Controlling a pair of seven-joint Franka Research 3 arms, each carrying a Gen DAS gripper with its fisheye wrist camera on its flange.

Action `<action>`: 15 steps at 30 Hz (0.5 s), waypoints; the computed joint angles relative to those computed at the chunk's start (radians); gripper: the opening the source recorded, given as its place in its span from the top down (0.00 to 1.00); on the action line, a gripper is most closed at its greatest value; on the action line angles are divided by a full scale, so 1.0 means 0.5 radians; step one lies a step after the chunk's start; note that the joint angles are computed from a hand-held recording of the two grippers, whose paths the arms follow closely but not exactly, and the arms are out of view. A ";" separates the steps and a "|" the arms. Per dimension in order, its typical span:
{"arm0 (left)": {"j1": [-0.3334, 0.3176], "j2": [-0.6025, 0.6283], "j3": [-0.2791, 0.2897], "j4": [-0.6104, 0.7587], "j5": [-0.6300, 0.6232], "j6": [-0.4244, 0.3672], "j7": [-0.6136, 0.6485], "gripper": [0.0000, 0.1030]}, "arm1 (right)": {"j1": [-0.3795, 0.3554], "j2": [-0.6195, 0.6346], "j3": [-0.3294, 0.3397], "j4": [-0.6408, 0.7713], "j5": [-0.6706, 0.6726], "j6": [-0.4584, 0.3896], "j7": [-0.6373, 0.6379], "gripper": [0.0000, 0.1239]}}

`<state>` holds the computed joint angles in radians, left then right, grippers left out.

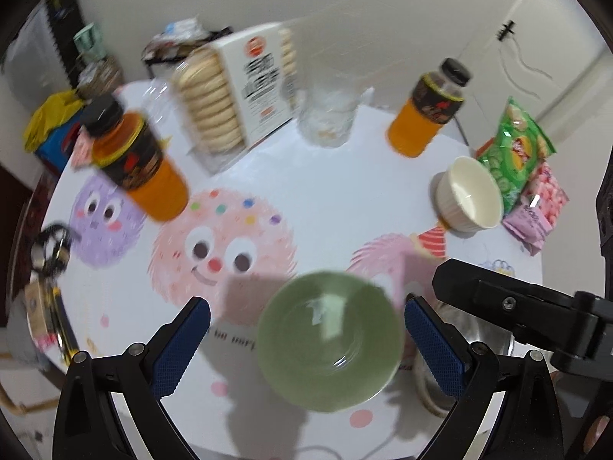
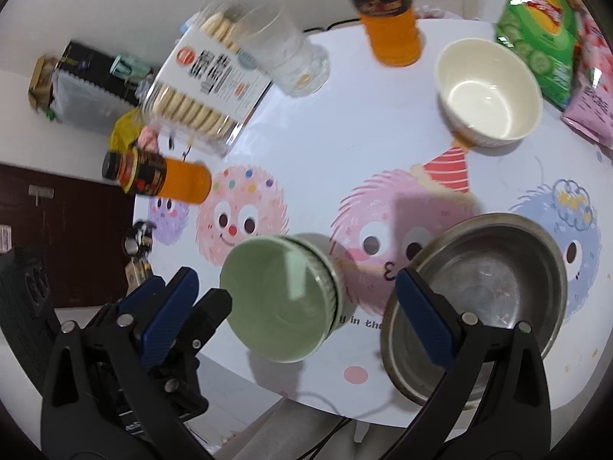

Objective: Organize plates and bowls
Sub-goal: 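Move both grippers to the rim of the white bowl by the chip bag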

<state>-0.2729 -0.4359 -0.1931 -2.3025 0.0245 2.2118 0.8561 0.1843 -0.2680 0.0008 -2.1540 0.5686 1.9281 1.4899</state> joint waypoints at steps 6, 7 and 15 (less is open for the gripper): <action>-0.029 0.267 0.008 0.300 -0.003 0.056 0.287 0.00 | -0.085 -0.007 -0.037 0.042 -0.054 0.059 0.192 0.18; -0.034 0.312 0.007 0.350 -0.013 0.067 0.345 0.00 | -0.103 -0.015 -0.040 0.046 -0.074 0.081 0.237 0.18; -0.032 0.650 -0.025 0.724 -0.138 0.100 0.779 0.00 | -0.228 -0.057 -0.048 0.064 -0.303 0.225 0.608 0.18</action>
